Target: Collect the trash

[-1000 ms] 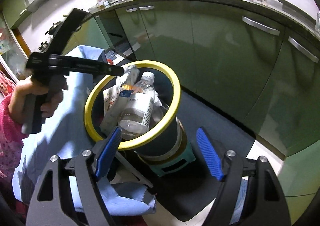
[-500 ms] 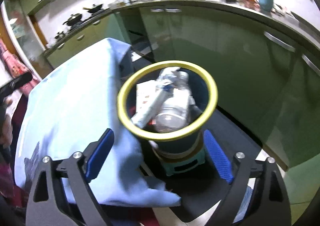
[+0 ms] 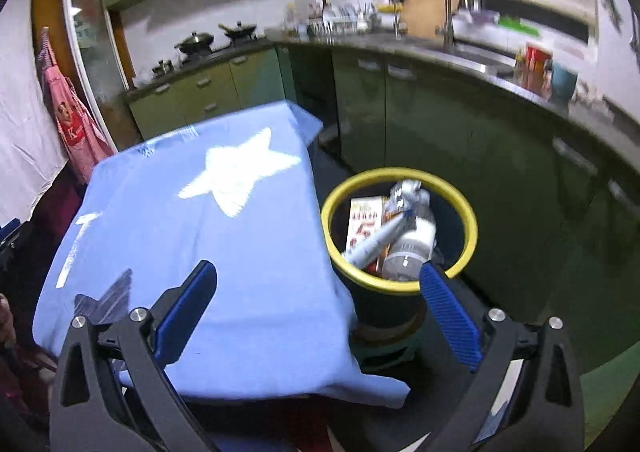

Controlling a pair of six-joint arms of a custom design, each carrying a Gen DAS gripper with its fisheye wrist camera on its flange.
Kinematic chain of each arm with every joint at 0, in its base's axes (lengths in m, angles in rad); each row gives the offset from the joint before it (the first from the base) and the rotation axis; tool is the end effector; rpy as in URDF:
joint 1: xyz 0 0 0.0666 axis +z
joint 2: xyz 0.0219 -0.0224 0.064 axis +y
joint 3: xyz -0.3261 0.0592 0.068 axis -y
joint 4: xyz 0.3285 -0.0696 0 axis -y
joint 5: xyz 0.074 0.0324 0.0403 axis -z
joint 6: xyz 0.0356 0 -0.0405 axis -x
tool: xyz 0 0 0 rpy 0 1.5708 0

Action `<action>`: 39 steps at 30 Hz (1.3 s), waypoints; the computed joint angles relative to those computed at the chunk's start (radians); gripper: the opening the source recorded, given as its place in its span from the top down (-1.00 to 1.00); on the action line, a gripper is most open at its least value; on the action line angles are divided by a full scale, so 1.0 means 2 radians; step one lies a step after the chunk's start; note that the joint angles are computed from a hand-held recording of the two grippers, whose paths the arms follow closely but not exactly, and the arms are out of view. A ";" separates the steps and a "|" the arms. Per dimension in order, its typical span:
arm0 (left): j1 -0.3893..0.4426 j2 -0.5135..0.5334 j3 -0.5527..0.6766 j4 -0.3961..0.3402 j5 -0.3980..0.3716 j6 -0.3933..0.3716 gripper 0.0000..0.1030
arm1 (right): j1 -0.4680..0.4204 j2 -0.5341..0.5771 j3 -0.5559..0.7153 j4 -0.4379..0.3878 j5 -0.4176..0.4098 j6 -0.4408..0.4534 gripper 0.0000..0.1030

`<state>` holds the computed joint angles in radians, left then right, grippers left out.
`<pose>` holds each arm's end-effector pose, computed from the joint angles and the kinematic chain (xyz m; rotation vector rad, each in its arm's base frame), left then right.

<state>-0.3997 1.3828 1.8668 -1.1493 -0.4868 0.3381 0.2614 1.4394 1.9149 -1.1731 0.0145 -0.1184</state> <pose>0.3761 -0.1412 0.5513 -0.1920 2.1417 0.1200 0.4084 0.1083 0.5426 -0.1548 2.2697 0.1842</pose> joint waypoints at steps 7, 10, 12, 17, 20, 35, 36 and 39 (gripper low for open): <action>-0.031 -0.073 -0.035 -0.002 -0.051 0.041 -0.91 | 0.017 -0.051 -0.031 0.022 0.046 -0.017 -0.88; -0.052 -0.085 -0.031 0.000 -0.078 0.034 -0.91 | 0.028 -0.068 -0.041 0.030 0.064 -0.014 -0.88; -0.061 -0.090 -0.030 -0.004 -0.082 0.031 -0.91 | 0.031 -0.079 -0.048 0.040 0.064 -0.015 -0.88; -0.069 -0.088 -0.023 -0.018 -0.073 0.044 -0.91 | 0.052 -0.090 -0.052 0.052 0.089 -0.006 -0.88; -0.073 -0.087 -0.026 -0.019 -0.076 0.046 -0.91 | 0.063 -0.091 -0.052 0.053 0.104 0.000 -0.88; -0.067 -0.069 -0.014 -0.018 -0.057 0.046 -0.91 | 0.060 -0.089 -0.054 0.055 0.093 -0.005 -0.88; -0.067 -0.069 -0.014 -0.018 -0.055 0.046 -0.91 | 0.060 -0.088 -0.054 0.055 0.092 -0.005 -0.88; -0.067 -0.067 -0.013 -0.019 -0.057 0.048 -0.91 | 0.058 -0.087 -0.054 0.054 0.090 -0.006 -0.88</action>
<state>-0.5340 1.2483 1.8415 -1.1866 -0.6001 0.4343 0.3775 1.2661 1.8071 -1.0645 0.1943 -0.1296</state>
